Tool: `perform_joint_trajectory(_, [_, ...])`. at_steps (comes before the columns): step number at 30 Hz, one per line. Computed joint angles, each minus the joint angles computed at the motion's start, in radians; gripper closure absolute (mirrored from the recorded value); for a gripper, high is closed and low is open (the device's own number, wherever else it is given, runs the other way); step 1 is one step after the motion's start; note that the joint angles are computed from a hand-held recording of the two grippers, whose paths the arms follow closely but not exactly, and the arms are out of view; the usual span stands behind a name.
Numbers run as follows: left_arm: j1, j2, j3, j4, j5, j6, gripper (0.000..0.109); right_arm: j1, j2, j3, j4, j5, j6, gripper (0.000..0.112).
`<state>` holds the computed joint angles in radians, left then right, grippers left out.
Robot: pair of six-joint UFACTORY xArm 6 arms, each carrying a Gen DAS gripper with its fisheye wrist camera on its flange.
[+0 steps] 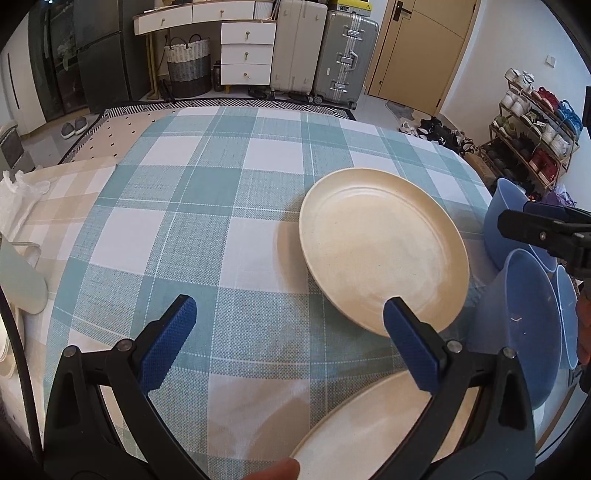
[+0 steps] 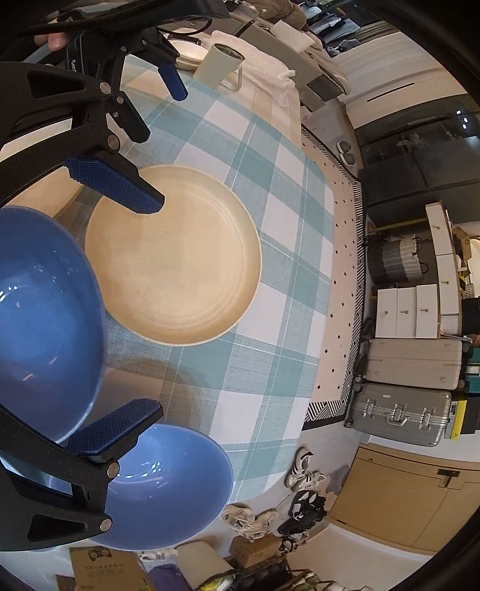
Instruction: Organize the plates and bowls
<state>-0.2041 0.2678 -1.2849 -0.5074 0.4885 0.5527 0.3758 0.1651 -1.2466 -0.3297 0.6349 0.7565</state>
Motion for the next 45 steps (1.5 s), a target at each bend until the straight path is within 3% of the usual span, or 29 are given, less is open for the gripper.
perform_joint_trajectory(21, [-0.004,0.148,-0.163,0.095,0.061,-0.115,0.008,-0.059,0.231,-0.214,0.212,0.085,-0.257,0.014])
perform_joint_trajectory(27, [-0.007,0.174,-0.189,0.102,0.075,-0.126,0.008,-0.067,0.281,-0.266,0.224,0.12,-0.282,0.028])
perform_joint_trajectory(45, [-0.018,0.207,-0.22,0.085,0.123,-0.083,0.036,-0.049,0.351,-0.387,0.132,0.214,-0.309,0.042])
